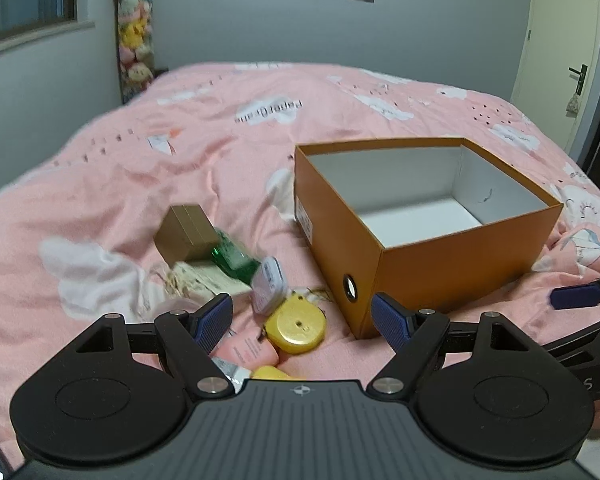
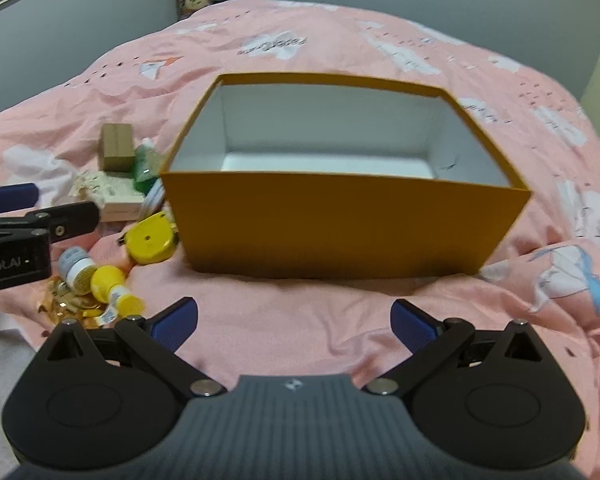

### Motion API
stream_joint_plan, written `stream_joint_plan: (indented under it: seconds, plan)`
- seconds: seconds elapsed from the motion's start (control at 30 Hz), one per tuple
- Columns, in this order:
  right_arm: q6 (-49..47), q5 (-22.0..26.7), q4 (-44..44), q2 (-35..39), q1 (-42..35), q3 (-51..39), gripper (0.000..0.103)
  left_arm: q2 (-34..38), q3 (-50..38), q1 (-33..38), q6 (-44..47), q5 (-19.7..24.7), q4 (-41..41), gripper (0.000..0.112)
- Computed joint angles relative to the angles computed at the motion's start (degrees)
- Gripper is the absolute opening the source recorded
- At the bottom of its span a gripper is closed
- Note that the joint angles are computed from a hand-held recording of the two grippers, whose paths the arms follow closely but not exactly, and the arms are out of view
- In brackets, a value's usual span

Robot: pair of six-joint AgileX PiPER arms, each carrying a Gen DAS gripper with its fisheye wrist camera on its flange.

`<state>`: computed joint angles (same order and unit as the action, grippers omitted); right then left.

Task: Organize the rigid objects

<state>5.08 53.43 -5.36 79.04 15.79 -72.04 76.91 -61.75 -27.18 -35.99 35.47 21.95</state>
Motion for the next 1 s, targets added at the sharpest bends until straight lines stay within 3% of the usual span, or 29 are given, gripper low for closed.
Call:
stream_joint_plan:
  seconds: [0.1, 0.23, 0.3, 0.4, 0.57, 0.73, 0.83, 1.0]
  plan:
    - [-6.09, 0.62, 5.88, 1.34, -1.80, -1.05, 0.100, 0.63, -0.83, 4.37, 8.75, 0.99, -10.48, 0.080]
    - [-12.37, 1.97, 12.14, 4.27, -3.16, -3.28, 0.100, 1.64, -1.96, 9.28, 17.14, 4.27, -19.67, 0.076]
    - [-14.82, 2.80, 14.42, 5.70, -3.60, -4.50, 0.087, 2.28, -2.58, 11.72, 20.28, 6.67, -22.74, 0.067]
    - [-19.07, 5.30, 18.39, 9.27, -4.09, -7.72, 0.073, 3.07, -3.27, 14.27, 23.33, 10.33, -25.16, 0.059]
    - [-24.02, 8.64, 21.98, 14.96, -2.91, -12.63, 0.054, 4.23, -2.93, 17.84, 25.76, 13.10, -27.96, 0.059]
    - [-28.44, 11.07, 24.46, 20.14, -0.96, -17.43, 0.049, 6.20, -3.36, 18.48, 27.99, 14.86, -28.56, 0.061]
    - [-29.88, 12.86, 25.67, 23.78, -0.29, -20.95, 0.041, 7.04, -2.97, 19.08, 27.71, 13.33, -29.00, 0.061]
    - [-33.69, 15.30, 27.05, 27.60, 1.24, -23.95, 0.040, 9.00, -3.68, 18.81, 29.22, 12.38, -27.79, 0.059]
